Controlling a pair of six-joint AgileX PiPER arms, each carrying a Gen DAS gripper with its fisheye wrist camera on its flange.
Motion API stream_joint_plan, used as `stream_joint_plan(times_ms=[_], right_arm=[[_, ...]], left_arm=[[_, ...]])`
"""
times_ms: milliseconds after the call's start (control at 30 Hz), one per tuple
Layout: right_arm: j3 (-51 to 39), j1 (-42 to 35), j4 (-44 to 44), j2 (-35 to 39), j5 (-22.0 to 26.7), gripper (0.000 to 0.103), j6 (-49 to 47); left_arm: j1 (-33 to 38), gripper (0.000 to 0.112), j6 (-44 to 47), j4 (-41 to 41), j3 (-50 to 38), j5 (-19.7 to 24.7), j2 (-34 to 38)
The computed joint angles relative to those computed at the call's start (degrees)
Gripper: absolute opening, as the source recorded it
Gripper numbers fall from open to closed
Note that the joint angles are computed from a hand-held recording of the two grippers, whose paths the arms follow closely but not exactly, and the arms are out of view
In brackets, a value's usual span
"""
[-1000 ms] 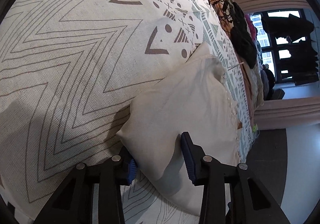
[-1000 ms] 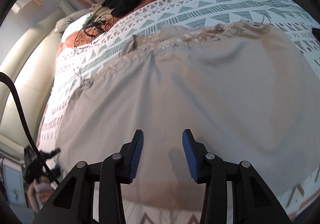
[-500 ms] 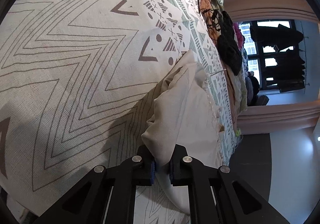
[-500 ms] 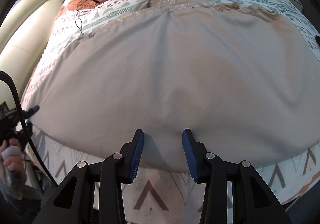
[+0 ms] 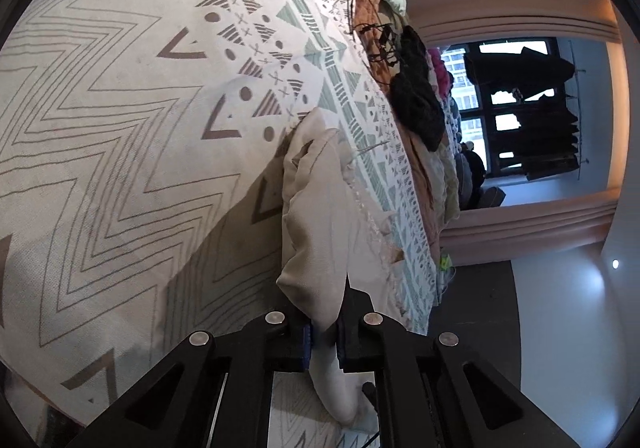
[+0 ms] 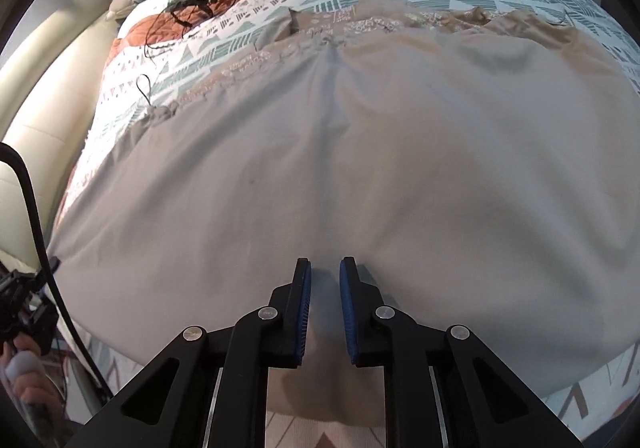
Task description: Fold large clothes
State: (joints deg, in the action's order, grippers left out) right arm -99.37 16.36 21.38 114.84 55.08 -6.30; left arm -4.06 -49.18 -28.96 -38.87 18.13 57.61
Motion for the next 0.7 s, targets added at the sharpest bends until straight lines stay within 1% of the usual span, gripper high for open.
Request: stream_joint_plan(times_ms=[33, 100, 200, 333, 367, 433, 500, 633, 700], right_arm=[[0.58, -0.17, 0.19, -0.68, -0.05, 0.016, -0.16], [3.66, -1.09, 1.54, -3.31, -1.14, 0.016, -1.57], [8.31, -2.39, 4.04, -6.95, -2.14, 0.016, -3.41], [13.92, -3.34, 7.52, -10.85, -3.31, 0.017, -6.3], [15.26, -3.4, 8.62, -11.53, -3.71, 0.019, -7.55], [16.58, -3.16, 8.74, -11.69, -4.27, 0.025, -8.64], [17.74, -2.78, 8.42, -11.11, -5.25, 0.025, -8.34], [20.9, -2.95, 10.91, -10.25, -8.17, 0.025, -10.35], [21.7, -3.37, 12.4, -9.99, -9.11, 0.024, -12.03]], left_arm=[[-0.31, 0.008, 0.76, -0.77, -0.82, -0.28, 0.15], [-0.39, 0.008, 4.81, -5.04, -2.25, -0.83, 0.53], [-1.77, 0.008, 4.93, -4.62, -5.87, -1.71, 2.26], [-4.43, 0.008, 0.33, 1.12, -11.83, -1.82, 5.48], [-5.07, 0.008, -1.25, 3.09, -13.37, -1.74, 6.3], [-6.21, 0.008, -3.03, 5.88, -16.79, -0.99, 8.34], [-7.89, 0.008, -5.91, 9.67, -20.72, 0.15, 10.83], [-11.95, 0.008, -12.59, 18.58, -28.67, 2.12, 15.81], [-13.57, 0.008, -13.99, 20.8, -32.7, 3.18, 18.32]])
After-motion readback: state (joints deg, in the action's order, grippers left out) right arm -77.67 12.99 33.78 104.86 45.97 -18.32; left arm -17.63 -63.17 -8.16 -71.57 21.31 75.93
